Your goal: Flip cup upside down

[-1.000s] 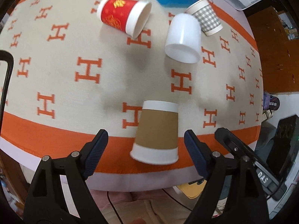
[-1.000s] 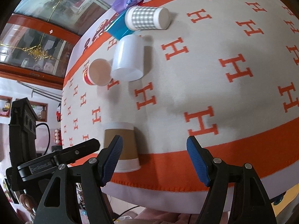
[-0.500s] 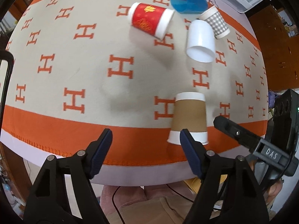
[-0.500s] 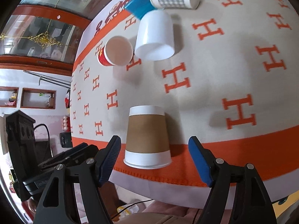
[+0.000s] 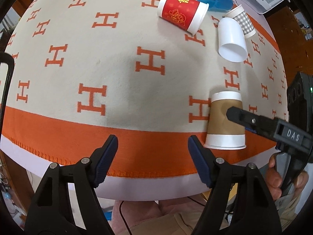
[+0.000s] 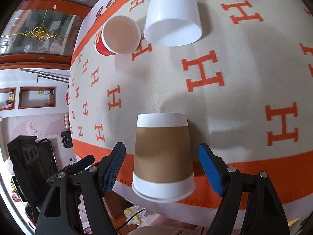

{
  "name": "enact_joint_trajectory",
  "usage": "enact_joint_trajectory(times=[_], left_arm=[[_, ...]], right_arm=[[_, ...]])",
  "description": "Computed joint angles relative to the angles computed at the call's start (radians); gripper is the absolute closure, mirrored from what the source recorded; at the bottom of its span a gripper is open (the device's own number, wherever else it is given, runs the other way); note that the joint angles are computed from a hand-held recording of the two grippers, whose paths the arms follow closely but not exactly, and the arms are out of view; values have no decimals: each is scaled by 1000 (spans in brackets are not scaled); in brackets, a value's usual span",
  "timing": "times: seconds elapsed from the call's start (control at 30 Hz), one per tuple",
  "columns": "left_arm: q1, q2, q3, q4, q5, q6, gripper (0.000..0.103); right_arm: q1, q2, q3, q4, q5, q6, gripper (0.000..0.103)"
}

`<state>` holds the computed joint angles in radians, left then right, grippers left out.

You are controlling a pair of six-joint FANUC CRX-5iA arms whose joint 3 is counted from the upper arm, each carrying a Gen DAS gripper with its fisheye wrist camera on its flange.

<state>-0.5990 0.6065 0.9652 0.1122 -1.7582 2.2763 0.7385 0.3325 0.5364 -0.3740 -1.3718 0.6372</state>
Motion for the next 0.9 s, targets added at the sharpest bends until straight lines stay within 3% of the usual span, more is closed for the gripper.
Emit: enact_joint_trajectory(times=[0.1, 0.2, 0.4, 0.6, 0.77, 0.9], left_arm=[[3, -19, -42, 4, 26, -7, 31], [8, -42, -87, 14, 55, -9, 31], [8, -73, -134, 3, 79, -19, 31], [-9, -107, -158, -68, 98, -15, 31], [-20, -132, -192, -113, 124, -8, 31], [-30, -148, -218, -133, 143, -15, 31]], right_arm=[[3, 14, 10, 1, -5, 6, 28], [16, 34, 31, 19, -22, 7, 39], [55, 2, 7, 89, 18, -10, 40], [146, -51, -98, 374, 160, -71, 40], [237, -130, -354, 751, 427, -250, 40], [277, -157, -486, 916, 507, -347, 40]])
